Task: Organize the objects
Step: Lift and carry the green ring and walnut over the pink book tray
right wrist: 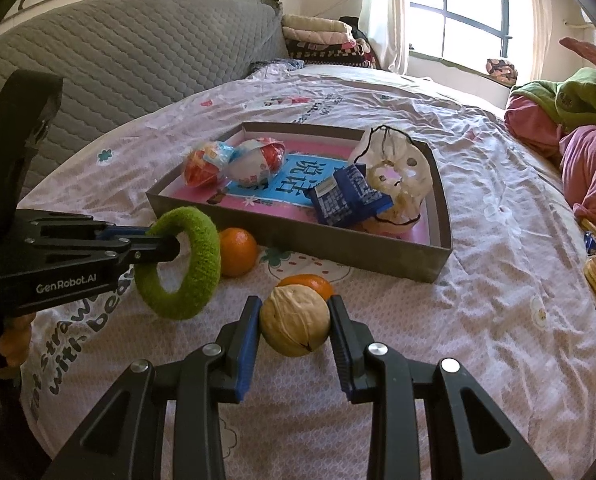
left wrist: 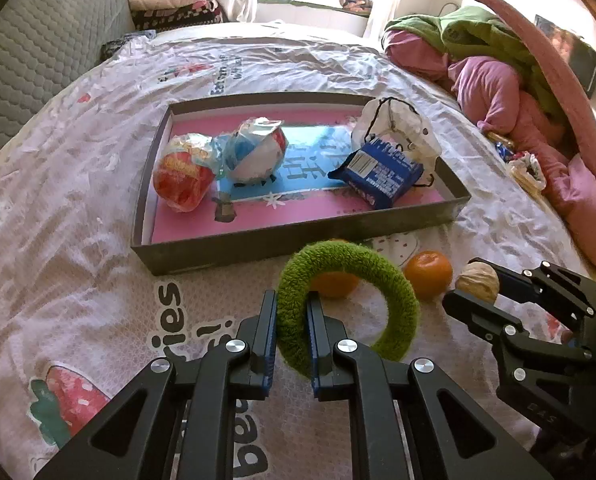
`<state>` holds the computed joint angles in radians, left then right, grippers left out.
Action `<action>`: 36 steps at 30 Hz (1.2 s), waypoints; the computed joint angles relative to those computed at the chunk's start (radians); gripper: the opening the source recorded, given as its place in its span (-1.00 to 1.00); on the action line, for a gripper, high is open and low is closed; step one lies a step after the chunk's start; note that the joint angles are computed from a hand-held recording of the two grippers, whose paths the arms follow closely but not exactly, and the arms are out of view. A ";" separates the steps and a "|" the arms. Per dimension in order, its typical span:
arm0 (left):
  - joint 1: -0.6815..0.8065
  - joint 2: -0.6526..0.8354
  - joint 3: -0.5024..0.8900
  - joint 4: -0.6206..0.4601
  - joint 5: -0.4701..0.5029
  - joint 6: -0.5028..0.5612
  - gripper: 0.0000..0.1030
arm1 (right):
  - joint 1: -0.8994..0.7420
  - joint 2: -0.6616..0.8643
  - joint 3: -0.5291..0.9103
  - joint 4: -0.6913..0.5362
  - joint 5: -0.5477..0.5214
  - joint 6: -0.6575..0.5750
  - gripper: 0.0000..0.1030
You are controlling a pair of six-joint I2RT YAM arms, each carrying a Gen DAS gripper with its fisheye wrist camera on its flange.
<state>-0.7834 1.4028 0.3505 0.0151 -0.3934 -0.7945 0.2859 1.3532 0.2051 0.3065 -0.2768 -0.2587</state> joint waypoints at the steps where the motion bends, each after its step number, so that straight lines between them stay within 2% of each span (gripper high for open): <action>1: -0.004 -0.012 0.000 -0.007 -0.004 -0.001 -0.75 | 0.001 -0.008 0.001 -0.004 -0.001 0.003 -0.35; 11: -0.013 -0.148 0.014 -0.098 -0.055 0.006 -0.75 | -0.003 -0.086 0.027 -0.063 -0.010 0.022 -0.34; 20: -0.009 -0.178 0.050 -0.122 -0.090 0.036 -0.75 | -0.006 -0.149 0.088 -0.130 -0.009 0.020 -0.34; 27: 0.045 -0.189 0.082 -0.126 -0.097 0.107 -0.75 | -0.027 -0.161 0.142 -0.142 -0.012 0.014 -0.34; 31: 0.094 -0.195 0.084 -0.096 -0.074 0.161 -0.75 | -0.039 -0.119 0.180 -0.127 -0.003 0.012 -0.34; 34: 0.172 -0.215 0.072 -0.061 0.011 0.187 -0.75 | -0.050 -0.070 0.209 -0.094 0.007 0.008 -0.34; 36: 0.193 -0.204 0.082 -0.050 0.007 0.204 -0.75 | -0.059 -0.039 0.226 -0.073 0.010 0.005 -0.34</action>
<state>-0.5904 1.1988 0.4321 -0.0344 -0.3861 -0.5906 0.2273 1.3141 0.4306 0.2331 -0.2669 -0.2541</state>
